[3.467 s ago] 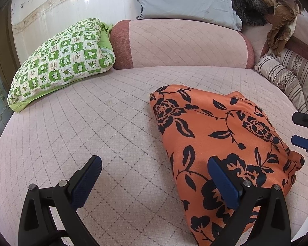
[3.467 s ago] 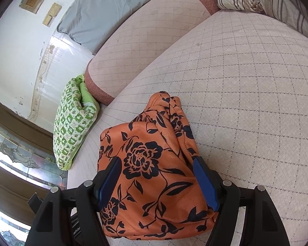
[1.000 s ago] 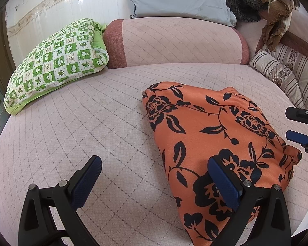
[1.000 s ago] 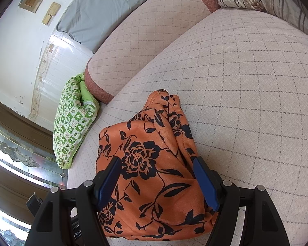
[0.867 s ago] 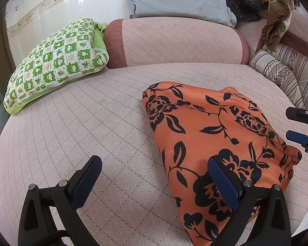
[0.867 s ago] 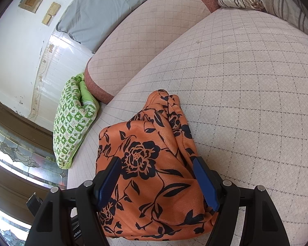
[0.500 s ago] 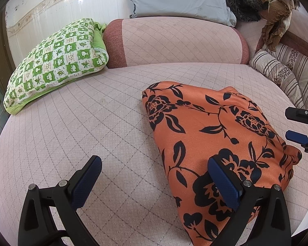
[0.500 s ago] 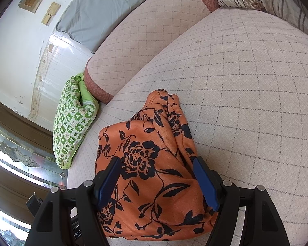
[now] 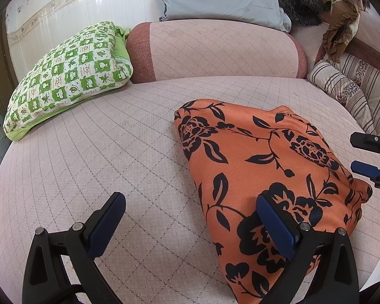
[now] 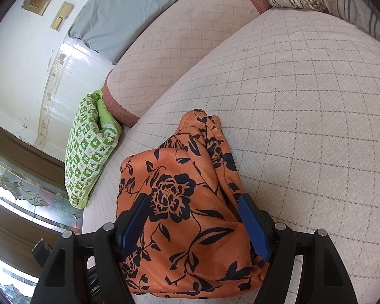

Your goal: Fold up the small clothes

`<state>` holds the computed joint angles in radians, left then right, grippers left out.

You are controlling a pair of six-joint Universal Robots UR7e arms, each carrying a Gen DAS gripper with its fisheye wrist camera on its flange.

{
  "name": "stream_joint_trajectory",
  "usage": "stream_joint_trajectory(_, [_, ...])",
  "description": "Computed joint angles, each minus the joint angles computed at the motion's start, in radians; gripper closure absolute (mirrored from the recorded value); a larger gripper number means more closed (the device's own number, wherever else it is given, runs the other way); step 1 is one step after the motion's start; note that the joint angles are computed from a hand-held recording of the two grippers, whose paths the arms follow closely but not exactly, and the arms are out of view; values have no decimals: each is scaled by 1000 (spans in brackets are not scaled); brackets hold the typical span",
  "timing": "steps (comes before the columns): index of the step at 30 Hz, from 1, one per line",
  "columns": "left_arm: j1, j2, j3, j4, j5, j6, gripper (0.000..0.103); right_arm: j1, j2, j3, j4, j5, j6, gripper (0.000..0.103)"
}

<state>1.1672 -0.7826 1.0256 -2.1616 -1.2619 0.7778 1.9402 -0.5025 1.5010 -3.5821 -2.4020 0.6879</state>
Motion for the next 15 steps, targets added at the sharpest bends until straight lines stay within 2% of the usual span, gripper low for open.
stream_joint_trajectory(15, [0,-1,6,-4,1,0,0,-6,-9,16,-5,5,1,28])
